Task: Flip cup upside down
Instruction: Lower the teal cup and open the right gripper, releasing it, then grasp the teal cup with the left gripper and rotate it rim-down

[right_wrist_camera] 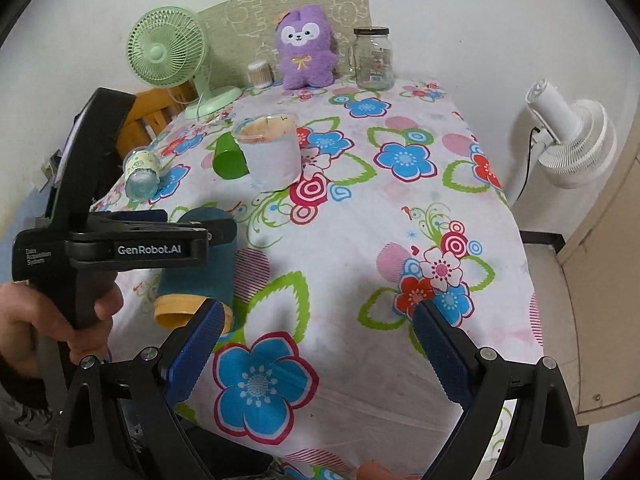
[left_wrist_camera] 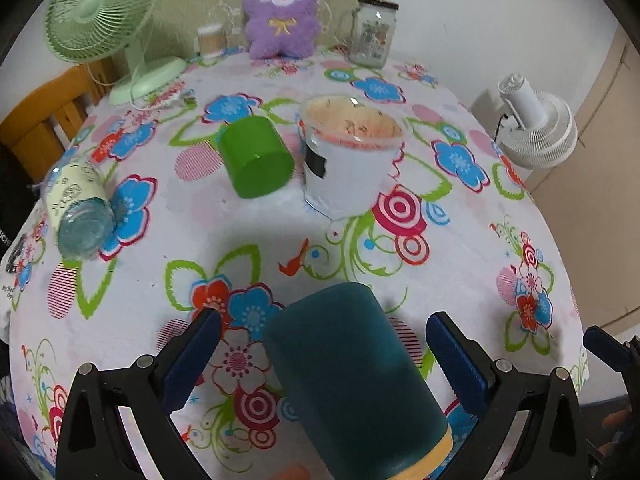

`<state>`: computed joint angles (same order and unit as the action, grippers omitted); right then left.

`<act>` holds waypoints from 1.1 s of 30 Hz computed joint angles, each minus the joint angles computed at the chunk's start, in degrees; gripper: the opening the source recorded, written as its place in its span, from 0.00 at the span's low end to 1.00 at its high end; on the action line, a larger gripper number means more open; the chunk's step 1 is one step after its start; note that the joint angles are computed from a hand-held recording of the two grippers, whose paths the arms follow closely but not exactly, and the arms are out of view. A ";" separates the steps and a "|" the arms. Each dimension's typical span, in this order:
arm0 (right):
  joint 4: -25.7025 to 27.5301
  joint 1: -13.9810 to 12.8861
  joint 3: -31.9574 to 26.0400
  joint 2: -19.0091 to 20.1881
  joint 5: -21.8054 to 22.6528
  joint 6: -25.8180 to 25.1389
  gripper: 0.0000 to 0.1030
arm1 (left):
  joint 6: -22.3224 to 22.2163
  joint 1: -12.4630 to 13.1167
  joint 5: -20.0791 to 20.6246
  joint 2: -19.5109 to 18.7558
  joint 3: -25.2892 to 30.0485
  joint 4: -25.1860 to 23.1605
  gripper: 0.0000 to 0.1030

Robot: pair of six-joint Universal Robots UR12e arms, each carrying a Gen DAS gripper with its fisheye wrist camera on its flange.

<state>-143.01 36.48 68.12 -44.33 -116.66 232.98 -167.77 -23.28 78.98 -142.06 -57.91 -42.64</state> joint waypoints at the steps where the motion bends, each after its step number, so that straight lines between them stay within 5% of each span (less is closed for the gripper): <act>1: -0.20 -0.04 0.18 -0.04 0.17 0.25 0.94 | 0.26 -0.08 0.18 -0.19 0.29 -0.64 1.00; 4: -0.70 -0.11 0.57 -0.15 0.43 0.64 0.94 | 0.64 -0.30 0.94 -0.70 1.09 -2.05 0.99; 10: -0.99 -0.08 1.17 -0.36 0.55 1.16 0.94 | 1.05 -0.14 -0.15 -1.09 1.58 -2.83 0.78; 33: -1.39 0.51 -0.53 0.39 -0.10 -0.43 0.94 | 2.12 1.09 -5.31 4.12 -5.43 4.79 0.70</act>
<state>-144.40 36.99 67.58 -43.95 -116.76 232.55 -165.65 -22.19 73.68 -137.95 -63.34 -37.85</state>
